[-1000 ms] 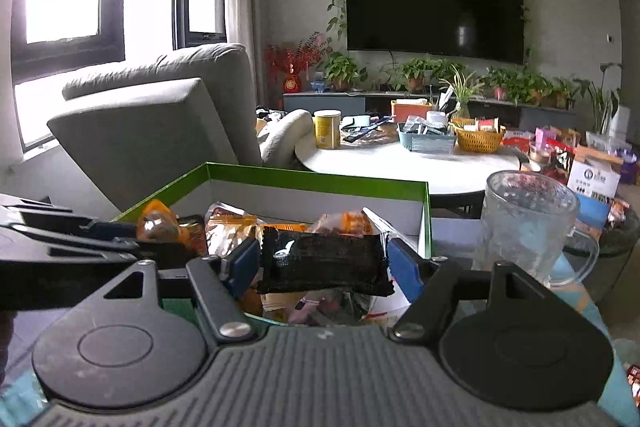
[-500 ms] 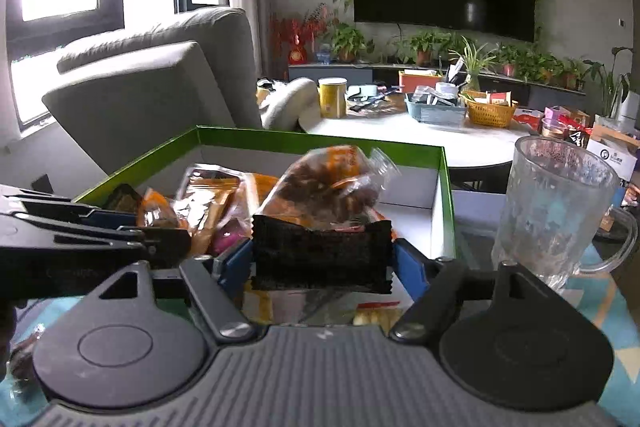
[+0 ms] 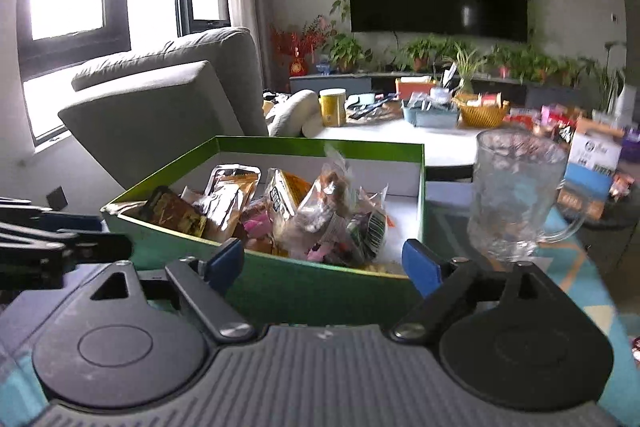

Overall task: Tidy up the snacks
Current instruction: 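Move the left tool down and grasp the red candy packet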

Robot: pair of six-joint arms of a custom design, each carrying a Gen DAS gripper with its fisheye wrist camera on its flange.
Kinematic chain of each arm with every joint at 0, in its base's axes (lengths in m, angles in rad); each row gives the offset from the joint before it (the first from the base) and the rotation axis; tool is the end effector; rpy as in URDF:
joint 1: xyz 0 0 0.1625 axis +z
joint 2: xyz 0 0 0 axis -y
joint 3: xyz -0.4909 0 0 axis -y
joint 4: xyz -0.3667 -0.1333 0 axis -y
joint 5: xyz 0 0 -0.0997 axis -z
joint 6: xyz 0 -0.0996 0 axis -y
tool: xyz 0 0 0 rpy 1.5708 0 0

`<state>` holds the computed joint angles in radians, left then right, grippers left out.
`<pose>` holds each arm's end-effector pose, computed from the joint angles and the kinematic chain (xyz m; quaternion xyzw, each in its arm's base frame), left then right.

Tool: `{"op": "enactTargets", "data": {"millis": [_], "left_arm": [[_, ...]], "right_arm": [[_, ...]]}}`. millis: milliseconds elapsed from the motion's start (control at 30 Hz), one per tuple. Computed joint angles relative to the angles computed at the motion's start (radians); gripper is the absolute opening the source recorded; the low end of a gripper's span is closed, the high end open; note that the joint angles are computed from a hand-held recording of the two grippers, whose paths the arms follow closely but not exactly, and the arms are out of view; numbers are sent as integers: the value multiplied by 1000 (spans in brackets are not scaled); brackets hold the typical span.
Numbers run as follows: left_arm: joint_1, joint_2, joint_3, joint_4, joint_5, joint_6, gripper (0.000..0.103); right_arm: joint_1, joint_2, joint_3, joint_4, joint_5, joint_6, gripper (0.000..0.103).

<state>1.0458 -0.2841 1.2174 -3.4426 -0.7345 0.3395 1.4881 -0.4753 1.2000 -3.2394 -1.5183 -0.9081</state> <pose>-0.2228 -0.7981 0.0464 0.1747 0.8170 -0.4450 0.3223 0.0678 -0.8586 0.1664 0.3680 -0.8108 0.4109 0.1955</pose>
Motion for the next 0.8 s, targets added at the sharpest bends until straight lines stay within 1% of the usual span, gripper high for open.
{"op": "enactTargets", "data": {"millis": [133, 200, 267, 333, 533, 600, 733, 800], "left_arm": [[-11, -32, 101, -54, 60, 0, 42], [-9, -46, 134, -47, 93, -40, 42], [-4, -61, 161, -17, 105, -88, 42], [-6, -64, 183, -27, 119, -98, 42], [-13, -56, 210, -39, 123, -77, 43], [-15, -60, 224, -38, 108, -82, 44], [-25, -58, 234, -42, 117, -96, 44], [-30, -78, 261, 6, 87, -155, 44]], "right_arm": [[-10, -47, 65, 33, 24, 40, 70], [-12, -62, 92, 34, 26, 33, 70], [-13, -76, 121, 29, 25, 16, 70], [-14, -93, 157, 27, 25, -4, 70], [-21, -134, 257, 26, 24, -94, 70], [-22, -139, 278, 11, 16, -124, 70], [-23, -142, 285, 23, 5, -118, 70], [-23, -141, 290, 13, 1, -115, 70]]}}
